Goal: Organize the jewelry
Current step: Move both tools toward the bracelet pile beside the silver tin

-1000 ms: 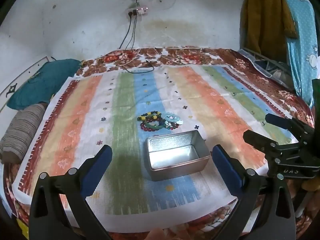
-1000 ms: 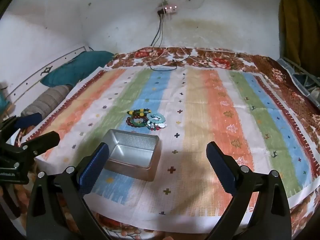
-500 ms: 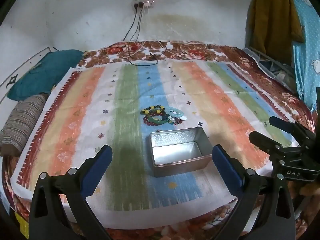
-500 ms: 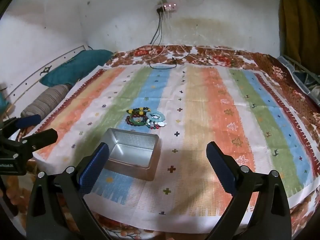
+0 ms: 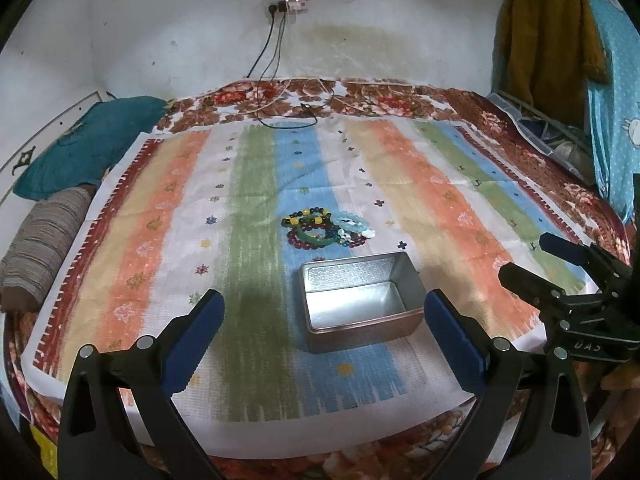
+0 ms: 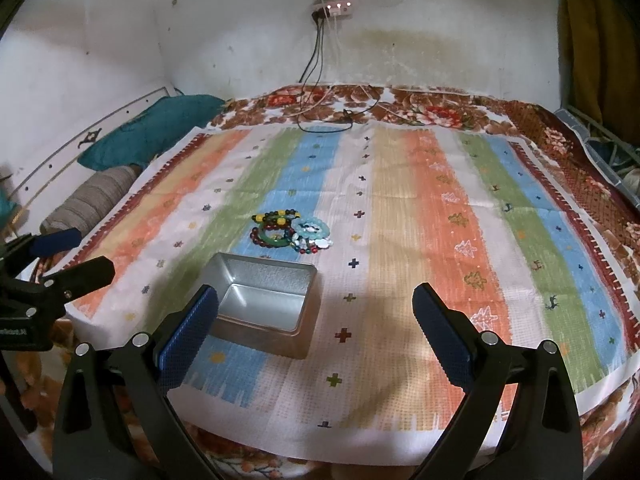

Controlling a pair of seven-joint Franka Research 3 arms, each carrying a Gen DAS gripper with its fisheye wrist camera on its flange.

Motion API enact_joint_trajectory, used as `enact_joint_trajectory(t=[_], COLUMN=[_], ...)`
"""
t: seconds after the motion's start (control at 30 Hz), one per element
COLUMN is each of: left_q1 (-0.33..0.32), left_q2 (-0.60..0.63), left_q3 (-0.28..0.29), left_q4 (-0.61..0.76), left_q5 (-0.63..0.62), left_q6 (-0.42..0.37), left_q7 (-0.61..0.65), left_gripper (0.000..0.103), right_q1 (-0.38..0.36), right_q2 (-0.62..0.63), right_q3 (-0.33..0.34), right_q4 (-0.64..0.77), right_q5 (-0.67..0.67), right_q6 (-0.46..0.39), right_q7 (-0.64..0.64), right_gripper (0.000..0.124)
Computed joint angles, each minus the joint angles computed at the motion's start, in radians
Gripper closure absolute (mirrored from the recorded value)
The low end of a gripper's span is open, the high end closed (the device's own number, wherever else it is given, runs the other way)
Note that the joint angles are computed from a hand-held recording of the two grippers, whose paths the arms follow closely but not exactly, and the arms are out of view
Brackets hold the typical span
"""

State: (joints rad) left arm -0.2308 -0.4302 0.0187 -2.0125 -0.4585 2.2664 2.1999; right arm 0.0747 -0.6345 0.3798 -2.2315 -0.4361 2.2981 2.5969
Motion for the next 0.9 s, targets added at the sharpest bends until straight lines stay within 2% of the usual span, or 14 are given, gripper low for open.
enact_joint_trajectory(t=[0.37, 0.5, 0.7, 0.9], left_q1=[0.021, 0.023, 0.042, 0.047], left_q2=[0.022, 0.036, 0.047, 0.066], left_q3=[-0.008, -0.001, -0.019, -0.032], left_q4=[0.023, 0.044, 0.054, 0.072], left_q5=[0.016, 0.004, 0.033, 0.062], left_q6=[-0.015, -0.044, -0.033, -0.02], left_q7=[-0.044, -0.045, -0.079, -0.096], left_gripper=[0.006, 0.006, 0.006, 0.006], right_q1=[0.008, 0.014, 0.015, 0.025], right_q2=[0.015, 0.024, 0.039, 0.047], right_q3=[0.004, 0.0, -0.009, -0.033], right_q4=[0.016, 0.025, 0.037, 0.034], right_q5=[-0.015, -0.016, -0.019, -0.005], right_q6=[-0.019, -0.028, -0.04, -0.016], right_q7=[-0.018, -0.024, -0.026, -0.037], right_gripper=[0.025, 0.025, 0.025, 0.025])
